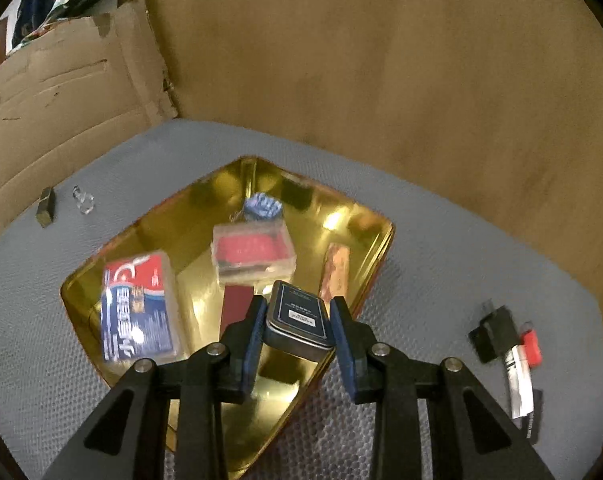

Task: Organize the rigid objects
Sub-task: 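Lower the grey case into the tin and open the right tool, then withdraw the open right tool toward the remaining pile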

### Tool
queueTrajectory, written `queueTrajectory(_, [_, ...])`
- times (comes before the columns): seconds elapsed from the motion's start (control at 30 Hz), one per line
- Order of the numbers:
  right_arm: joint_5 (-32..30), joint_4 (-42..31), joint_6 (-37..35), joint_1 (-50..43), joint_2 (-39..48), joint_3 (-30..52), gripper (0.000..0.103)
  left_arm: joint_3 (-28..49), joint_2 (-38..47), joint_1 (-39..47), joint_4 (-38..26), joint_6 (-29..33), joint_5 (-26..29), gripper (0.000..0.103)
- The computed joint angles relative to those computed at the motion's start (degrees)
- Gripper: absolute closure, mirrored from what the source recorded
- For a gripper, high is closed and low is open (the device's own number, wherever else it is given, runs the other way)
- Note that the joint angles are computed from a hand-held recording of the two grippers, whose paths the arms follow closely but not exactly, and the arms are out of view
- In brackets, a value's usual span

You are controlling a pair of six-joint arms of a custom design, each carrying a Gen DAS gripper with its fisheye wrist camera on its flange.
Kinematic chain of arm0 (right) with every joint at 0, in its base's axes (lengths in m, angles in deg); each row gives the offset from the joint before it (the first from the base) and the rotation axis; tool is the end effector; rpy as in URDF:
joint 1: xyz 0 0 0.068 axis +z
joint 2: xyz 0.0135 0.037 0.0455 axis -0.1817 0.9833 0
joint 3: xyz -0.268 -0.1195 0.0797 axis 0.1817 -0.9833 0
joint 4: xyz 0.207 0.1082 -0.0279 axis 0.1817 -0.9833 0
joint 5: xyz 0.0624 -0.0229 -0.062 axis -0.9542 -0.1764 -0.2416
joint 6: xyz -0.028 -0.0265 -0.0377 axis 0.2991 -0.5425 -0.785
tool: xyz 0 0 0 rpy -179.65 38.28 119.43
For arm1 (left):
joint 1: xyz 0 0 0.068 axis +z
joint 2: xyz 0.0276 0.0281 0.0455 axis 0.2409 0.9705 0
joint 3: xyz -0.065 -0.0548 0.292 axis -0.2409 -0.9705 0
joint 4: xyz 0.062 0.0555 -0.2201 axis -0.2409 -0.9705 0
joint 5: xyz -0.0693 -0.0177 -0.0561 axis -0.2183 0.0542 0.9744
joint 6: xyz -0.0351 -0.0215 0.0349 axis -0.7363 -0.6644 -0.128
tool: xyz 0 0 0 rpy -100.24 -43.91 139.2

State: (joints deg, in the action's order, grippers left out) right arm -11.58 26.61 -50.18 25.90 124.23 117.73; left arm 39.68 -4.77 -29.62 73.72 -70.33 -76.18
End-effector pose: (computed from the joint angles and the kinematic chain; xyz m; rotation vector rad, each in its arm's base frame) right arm 0.4312 0.2992 0.1634 -0.2616 2.4156 -0.1396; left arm 0.1567 -0.1315 0.1952 0.0041 2.3625 -0.2280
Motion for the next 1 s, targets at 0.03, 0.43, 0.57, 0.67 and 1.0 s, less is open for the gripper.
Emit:
queueTrajectory(0.03, [-0.45,0.75,-0.29,0.04,-0.15,-0.65,0.07,0.02,0.1,-0.19,0.01,0.02,-0.07,0.001])
queueTrajectory(0.43, [-1.1,8.96,2.15,0.35,-5.02,-8.92,0.019,0.76,1.32,-2.06,-0.48,-0.54,-1.4,0.001])
queueTrajectory(0.57, [1.43,15.79,5.14,-0.36,-13.87,-20.48,0.019,1.05,2.12,-3.48,-0.74,-0.66,-2.8,0.001])
queueTrajectory(0.67, [2.73,20.7,7.05,-2.28,-22.27,-32.73,0.019,1.24,2.7,-4.67,-0.72,-0.99,-4.1,0.001])
queueTrajectory(1.0, [5.97,30.5,13.55,-13.84,-53.64,-80.06,0.019,2.42,10.11,-13.89,2.65,1.38,-10.0,0.001])
